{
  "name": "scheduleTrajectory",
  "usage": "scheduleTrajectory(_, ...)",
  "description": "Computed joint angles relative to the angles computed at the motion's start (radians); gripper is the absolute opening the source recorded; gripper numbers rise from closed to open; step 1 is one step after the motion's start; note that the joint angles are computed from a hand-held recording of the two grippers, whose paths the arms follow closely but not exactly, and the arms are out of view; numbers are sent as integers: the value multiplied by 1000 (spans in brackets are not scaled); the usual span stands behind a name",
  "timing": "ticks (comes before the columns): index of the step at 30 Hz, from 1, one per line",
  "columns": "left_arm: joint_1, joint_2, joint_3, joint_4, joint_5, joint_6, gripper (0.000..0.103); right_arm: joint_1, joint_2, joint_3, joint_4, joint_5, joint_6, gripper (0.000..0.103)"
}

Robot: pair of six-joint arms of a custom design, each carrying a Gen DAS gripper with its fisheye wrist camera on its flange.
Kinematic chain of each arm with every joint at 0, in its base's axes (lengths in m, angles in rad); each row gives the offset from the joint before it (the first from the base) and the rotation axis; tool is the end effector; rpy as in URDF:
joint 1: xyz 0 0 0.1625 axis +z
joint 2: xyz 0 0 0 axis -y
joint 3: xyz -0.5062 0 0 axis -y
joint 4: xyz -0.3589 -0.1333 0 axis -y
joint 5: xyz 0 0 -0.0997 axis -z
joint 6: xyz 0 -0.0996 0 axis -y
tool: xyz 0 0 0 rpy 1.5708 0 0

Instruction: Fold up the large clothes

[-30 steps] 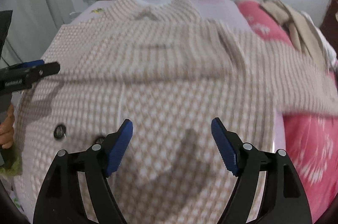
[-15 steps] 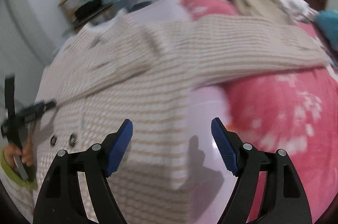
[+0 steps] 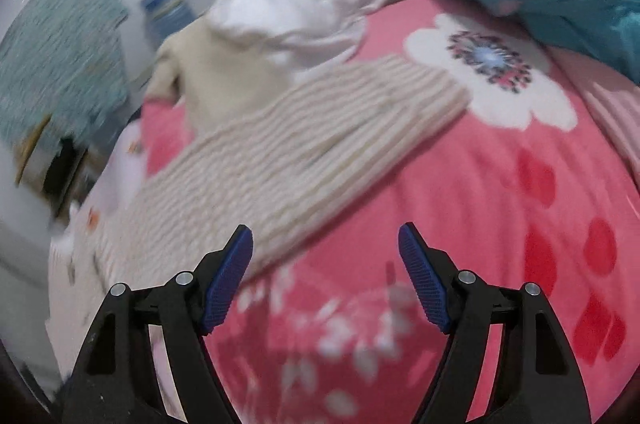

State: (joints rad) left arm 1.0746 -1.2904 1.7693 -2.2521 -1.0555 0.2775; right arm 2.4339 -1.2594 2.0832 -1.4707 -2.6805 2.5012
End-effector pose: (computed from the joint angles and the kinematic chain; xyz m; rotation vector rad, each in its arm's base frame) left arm -0.1127 -0.5913 0.4187 0.9275 2.4633 -0.3413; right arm 0.3506 -0.2419 0.2748 -1.0374 -1.8129 1.3398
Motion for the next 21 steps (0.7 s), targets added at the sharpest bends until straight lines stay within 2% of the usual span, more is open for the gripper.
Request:
scheduleTrajectory(4, 1, 3, -7, 11, -3, -9, 93, -39, -56, 43, -22, -22, 31, 66)
scheduleTrajectory(9, -1, 3, -8, 15, 0, -12, 93, -130, -119, 95, -92, -44, -27, 60)
scheduleTrajectory(11, -2, 4, -9, 18, 3, -15, 93, -165, -148, 128, -153, -65, -75, 59)
scheduleTrajectory(16, -8, 7, -3, 16, 26, -12, 93, -199, -170, 169, -227, -103, -130, 57)
scheduleTrajectory(19, -10, 9, -2, 13, 33, -14, 93, -202, -162, 153, -181, -110, -115, 50)
scheduleTrajectory(21, -10, 10, -2, 9, 35, -17, 93, -199, -157, 144, -167, -115, -130, 35)
